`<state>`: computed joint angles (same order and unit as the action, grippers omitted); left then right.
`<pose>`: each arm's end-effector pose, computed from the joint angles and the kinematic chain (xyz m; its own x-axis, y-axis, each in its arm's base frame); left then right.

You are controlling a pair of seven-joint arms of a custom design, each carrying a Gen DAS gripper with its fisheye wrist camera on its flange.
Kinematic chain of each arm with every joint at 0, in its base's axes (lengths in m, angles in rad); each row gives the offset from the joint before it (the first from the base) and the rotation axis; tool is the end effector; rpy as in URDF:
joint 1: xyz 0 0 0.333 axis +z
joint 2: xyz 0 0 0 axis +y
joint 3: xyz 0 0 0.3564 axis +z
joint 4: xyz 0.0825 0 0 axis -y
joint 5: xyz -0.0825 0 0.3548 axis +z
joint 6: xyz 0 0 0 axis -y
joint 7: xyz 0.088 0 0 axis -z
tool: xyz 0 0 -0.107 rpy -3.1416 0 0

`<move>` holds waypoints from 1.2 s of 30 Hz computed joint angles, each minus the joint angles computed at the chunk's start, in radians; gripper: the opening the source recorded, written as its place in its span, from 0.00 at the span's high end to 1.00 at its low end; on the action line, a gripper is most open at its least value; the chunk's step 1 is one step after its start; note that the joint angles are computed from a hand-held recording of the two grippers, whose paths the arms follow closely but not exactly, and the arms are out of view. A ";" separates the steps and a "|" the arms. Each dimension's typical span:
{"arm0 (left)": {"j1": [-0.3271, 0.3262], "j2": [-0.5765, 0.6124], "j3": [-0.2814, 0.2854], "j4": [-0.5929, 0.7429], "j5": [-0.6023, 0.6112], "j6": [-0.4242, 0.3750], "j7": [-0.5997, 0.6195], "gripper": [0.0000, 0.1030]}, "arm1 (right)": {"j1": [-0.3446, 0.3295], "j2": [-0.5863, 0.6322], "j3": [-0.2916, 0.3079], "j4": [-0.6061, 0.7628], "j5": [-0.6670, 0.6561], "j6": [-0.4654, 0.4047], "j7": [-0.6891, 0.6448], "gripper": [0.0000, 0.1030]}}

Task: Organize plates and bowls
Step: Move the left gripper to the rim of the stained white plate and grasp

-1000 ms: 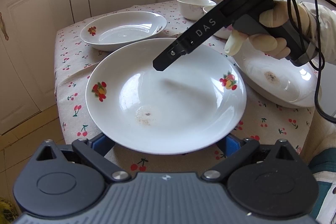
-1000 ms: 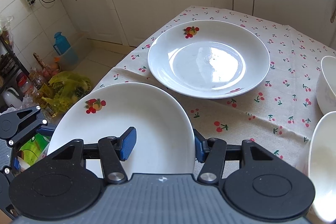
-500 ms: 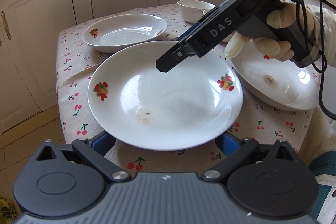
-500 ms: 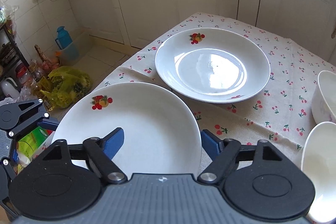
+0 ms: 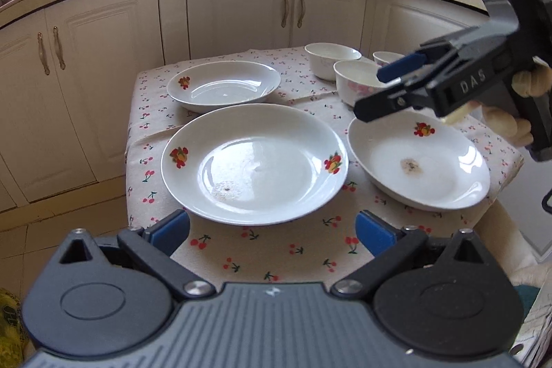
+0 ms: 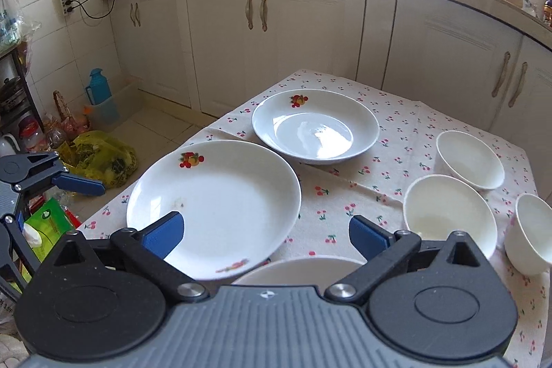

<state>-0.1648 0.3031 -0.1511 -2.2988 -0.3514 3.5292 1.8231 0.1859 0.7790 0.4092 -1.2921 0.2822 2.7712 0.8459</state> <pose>0.5566 -0.1310 0.3888 -0.1594 -0.9869 0.0238 -0.6099 0.0795 -0.7885 0.7194 0.3329 0.4308 0.7712 -0.6363 -0.0190 -0.4352 -0.5052 -0.7453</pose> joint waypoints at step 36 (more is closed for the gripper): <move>-0.468 0.070 0.310 0.208 -0.481 -0.149 0.294 0.01 | -0.420 -0.153 0.269 -0.661 -0.265 0.422 0.161 0.00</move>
